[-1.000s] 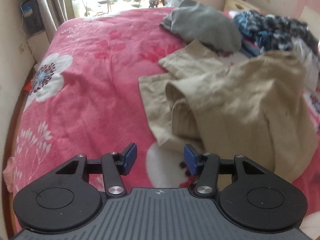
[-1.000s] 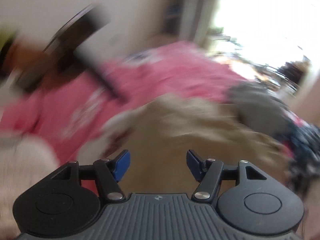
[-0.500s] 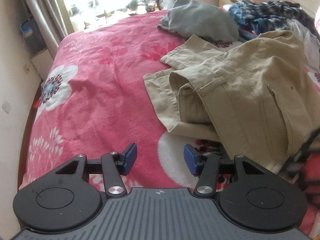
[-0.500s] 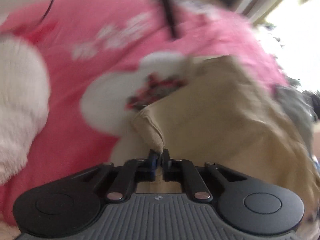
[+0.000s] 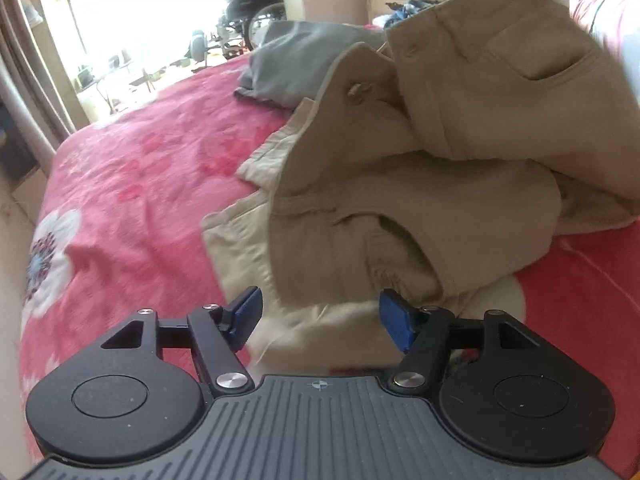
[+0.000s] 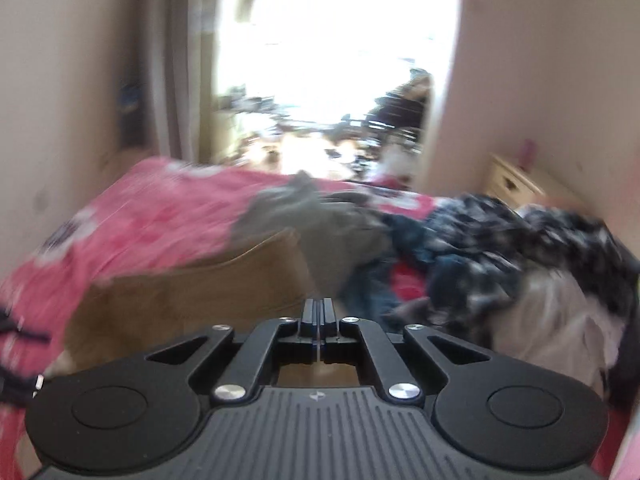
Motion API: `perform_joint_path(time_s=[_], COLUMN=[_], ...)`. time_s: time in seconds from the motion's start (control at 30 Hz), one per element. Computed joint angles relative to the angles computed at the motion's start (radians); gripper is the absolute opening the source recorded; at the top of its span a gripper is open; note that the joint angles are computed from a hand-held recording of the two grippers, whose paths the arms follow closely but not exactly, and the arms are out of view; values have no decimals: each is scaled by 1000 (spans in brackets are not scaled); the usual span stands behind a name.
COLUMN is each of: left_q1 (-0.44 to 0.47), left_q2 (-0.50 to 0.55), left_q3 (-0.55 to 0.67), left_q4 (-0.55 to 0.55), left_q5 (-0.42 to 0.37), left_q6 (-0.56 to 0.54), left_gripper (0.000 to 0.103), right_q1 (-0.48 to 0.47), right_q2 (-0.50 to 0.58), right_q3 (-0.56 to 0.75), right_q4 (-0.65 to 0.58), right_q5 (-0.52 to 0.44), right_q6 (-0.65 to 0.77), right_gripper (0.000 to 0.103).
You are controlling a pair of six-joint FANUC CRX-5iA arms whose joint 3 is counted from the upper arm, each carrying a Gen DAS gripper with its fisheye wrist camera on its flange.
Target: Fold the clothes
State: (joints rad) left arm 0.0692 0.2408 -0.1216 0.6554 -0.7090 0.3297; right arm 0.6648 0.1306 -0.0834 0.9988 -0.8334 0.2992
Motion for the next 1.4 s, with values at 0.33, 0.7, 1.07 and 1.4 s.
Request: perform_joint_path(time_s=[0.33,0.7,1.07,1.4], left_q1=[-3,52,40,15], left_q2=[141,159,107,84], left_q3=[170,178,97,57], left_q4=[-49,-5,18,96], left_q5=[-122,-220,-140,-134], left_q6=[237,285,161,15], left_gripper=[69,70,70,71], right_q1=[-88,-107,-88,74], right_q2=[-147,24,-16,-326], right_q3=[-172,38,72,-213], right_q4=[-211,-633,-717,-340], right_q5=[248,189,156,41], right_q6=[-60,290,418,78], right_gripper=[18,74,9,7])
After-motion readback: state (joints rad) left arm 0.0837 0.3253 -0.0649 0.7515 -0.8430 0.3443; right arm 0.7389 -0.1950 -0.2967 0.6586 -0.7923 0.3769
